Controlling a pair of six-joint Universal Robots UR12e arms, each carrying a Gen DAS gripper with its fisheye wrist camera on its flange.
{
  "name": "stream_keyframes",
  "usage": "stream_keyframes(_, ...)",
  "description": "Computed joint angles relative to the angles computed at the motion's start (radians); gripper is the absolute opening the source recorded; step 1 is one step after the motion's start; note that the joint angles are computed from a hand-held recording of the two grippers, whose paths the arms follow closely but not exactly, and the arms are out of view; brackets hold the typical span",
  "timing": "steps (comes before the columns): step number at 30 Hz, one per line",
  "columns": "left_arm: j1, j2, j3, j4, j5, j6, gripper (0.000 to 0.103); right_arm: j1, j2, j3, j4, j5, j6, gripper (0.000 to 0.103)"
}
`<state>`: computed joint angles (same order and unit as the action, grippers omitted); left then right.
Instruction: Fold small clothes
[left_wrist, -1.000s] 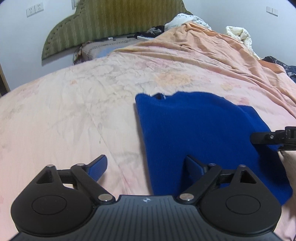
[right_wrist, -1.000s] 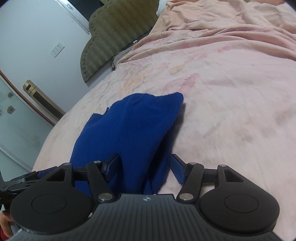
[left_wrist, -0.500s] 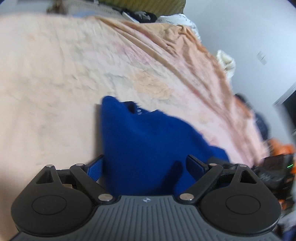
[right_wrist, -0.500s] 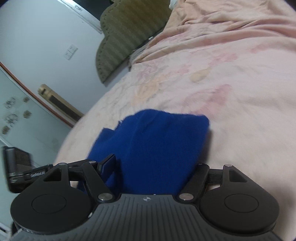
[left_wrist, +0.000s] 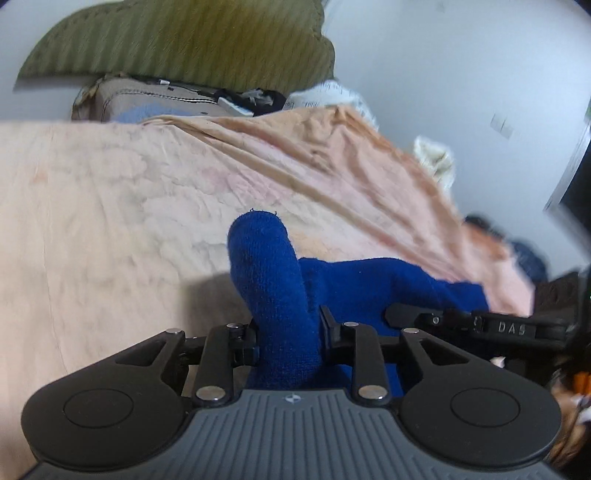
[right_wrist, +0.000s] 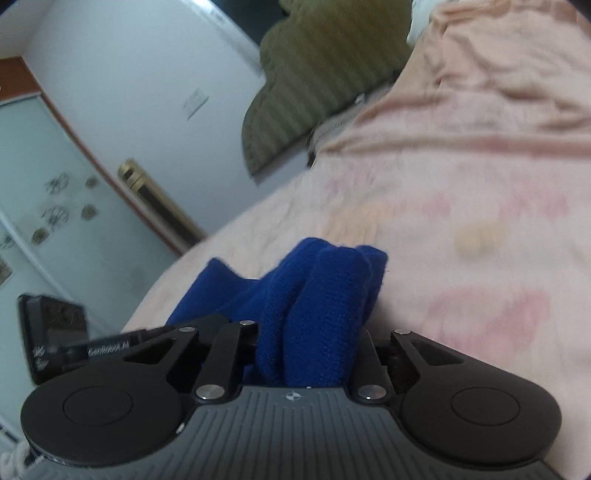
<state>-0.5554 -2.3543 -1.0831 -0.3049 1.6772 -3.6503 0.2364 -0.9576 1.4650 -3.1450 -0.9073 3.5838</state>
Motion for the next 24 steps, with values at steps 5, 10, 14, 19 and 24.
stream_keyframes(5,-0.039,0.02,0.009,-0.119,0.168,0.021,0.069,0.039,-0.027,-0.026,0.219,-0.246,-0.071,0.05)
stream_keyframes(10,-0.074,0.11,-0.13,-0.072,0.168,-0.008,0.079,0.051,-0.141,0.117,0.165,-0.388,-0.03,0.068)
stream_keyframes(14,-0.113,0.149,-0.204,-0.098,0.195,0.021,0.079,0.053,-0.236,0.248,0.162,-0.362,-0.087,0.069)
stream_keyframes(19,-0.152,0.166,-0.229,-0.18,0.297,0.002,0.079,0.123,-0.301,0.323,0.219,-0.604,-0.23,0.073)
stream_keyframes(24,-0.177,0.159,-0.193,-0.262,0.376,-0.056,0.079,0.167,-0.317,0.351,0.141,-0.705,-0.23,0.078)
